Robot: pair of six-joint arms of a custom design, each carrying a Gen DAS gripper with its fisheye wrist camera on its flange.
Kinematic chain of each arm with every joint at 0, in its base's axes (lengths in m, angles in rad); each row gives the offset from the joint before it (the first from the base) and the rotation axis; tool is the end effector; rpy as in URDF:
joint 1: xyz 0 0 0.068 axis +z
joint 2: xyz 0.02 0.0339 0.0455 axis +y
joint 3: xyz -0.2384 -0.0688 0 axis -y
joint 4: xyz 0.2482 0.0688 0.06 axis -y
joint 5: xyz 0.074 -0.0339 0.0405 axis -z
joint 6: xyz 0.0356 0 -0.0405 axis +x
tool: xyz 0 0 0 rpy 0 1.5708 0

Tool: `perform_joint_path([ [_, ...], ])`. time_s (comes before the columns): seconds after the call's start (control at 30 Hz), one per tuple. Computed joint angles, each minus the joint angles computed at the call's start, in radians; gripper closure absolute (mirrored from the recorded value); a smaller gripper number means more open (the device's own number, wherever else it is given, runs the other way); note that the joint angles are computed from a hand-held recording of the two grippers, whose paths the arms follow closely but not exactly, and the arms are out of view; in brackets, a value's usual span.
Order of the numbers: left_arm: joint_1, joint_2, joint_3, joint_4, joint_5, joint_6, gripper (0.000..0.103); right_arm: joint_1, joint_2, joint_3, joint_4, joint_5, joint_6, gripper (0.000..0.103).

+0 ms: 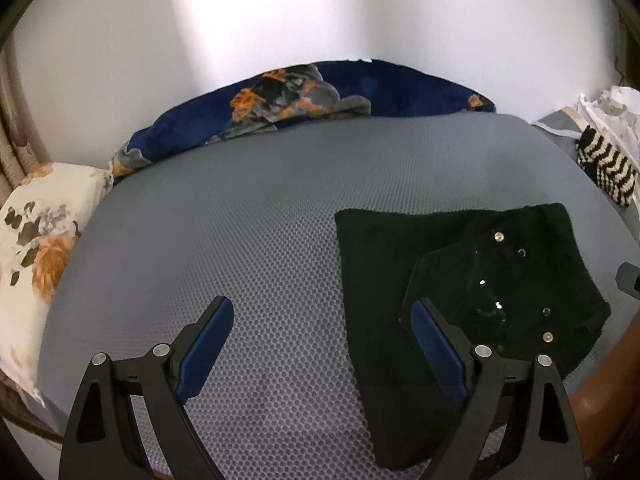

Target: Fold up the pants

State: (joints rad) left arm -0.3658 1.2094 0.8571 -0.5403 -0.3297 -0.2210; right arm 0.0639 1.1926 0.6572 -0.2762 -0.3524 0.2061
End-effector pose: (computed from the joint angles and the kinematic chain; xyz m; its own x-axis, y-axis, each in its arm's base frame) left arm 0.2440 -0.0811 0.2233 -0.7421 0.0622 -0.6674 -0.0143 0.9940 0.1085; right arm 0.2487 0.0282 0.1821 -0.7694 0.1432 -0.6225 -0.1426 0.9114 0.3859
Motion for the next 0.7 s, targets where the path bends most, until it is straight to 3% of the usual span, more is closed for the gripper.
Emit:
perform_joint_path([
  [0.13,0.026,0.044,0.01,0.011,0.033,0.006,0.013,-0.028,0.036,-0.001,0.015,-0.013,-0.011,0.025],
  [0.33,0.11,0.134,0.044,0.02,0.179,0.01,0.013,-0.07,0.128,0.028,0.02,-0.044,-0.032,0.024],
  [0.7,0.115,0.154,0.06,0.041,0.169,0.027,0.013,-0.081,0.232,0.074,0.027,-0.061,-0.048,0.024],
])
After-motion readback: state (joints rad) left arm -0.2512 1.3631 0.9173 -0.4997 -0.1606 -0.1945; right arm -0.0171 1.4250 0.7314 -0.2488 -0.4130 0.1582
